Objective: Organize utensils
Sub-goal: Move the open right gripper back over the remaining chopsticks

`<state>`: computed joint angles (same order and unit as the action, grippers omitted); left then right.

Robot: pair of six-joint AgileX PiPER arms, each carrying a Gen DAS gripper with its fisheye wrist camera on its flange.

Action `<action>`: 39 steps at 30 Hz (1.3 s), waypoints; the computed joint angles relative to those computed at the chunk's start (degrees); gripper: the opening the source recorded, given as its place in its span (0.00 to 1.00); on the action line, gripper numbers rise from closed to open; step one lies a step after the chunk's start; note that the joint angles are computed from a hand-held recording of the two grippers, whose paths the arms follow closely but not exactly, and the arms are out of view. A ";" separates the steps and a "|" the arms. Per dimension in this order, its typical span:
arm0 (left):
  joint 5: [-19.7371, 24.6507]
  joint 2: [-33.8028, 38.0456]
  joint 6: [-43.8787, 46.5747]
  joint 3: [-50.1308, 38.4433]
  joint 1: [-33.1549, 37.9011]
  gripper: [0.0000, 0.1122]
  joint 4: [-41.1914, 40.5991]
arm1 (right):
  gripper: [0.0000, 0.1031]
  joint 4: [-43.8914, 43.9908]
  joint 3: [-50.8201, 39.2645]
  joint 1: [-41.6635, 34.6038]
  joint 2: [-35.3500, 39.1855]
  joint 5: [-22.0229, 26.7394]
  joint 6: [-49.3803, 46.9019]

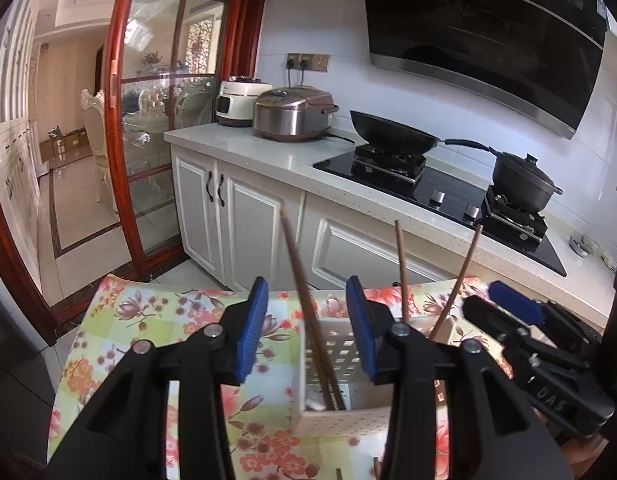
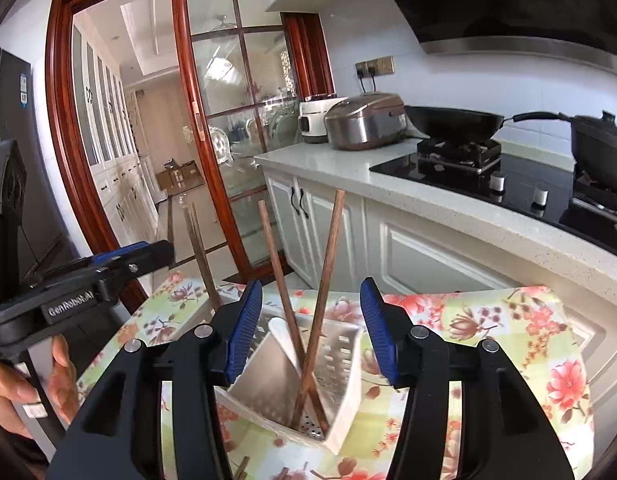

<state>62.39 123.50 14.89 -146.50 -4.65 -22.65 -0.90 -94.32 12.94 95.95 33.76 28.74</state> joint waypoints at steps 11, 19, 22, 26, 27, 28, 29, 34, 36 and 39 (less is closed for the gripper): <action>-23.31 -26.92 15.86 45.86 5.00 0.73 -9.09 | 0.49 -2.59 15.86 1.29 -12.90 -3.52 6.05; -30.46 -42.45 30.36 70.05 8.04 0.82 -17.96 | 0.49 -16.08 27.01 9.59 -22.09 -4.37 22.54; -31.19 -47.08 35.42 78.10 9.50 0.83 -20.99 | 0.49 -20.57 30.26 13.38 -24.13 -3.80 28.52; -30.23 -50.78 41.17 86.25 12.03 0.83 -26.39 | 0.49 -24.33 35.10 18.29 -25.91 -3.87 35.95; -29.60 -51.45 42.83 88.13 13.12 0.83 -28.12 | 0.49 -25.22 36.14 19.51 -26.04 -3.89 37.69; -29.03 -51.77 43.70 89.31 13.94 0.83 -29.14 | 0.49 -26.33 37.11 20.65 -26.07 -3.93 39.57; -27.75 -52.04 44.48 90.90 15.31 0.83 -30.49 | 0.49 -26.45 37.76 21.16 -25.93 -4.19 40.35; -28.05 -51.63 48.35 95.13 16.73 0.83 -33.98 | 0.49 -24.24 40.20 24.00 -23.26 -5.09 42.81; -28.57 -51.25 49.23 96.18 16.71 0.83 -34.05 | 0.48 -22.29 40.58 24.36 -21.95 -5.95 42.24; -29.18 -50.40 49.07 97.00 16.26 0.83 -33.90 | 0.44 -20.23 40.21 25.37 -19.63 -6.01 41.20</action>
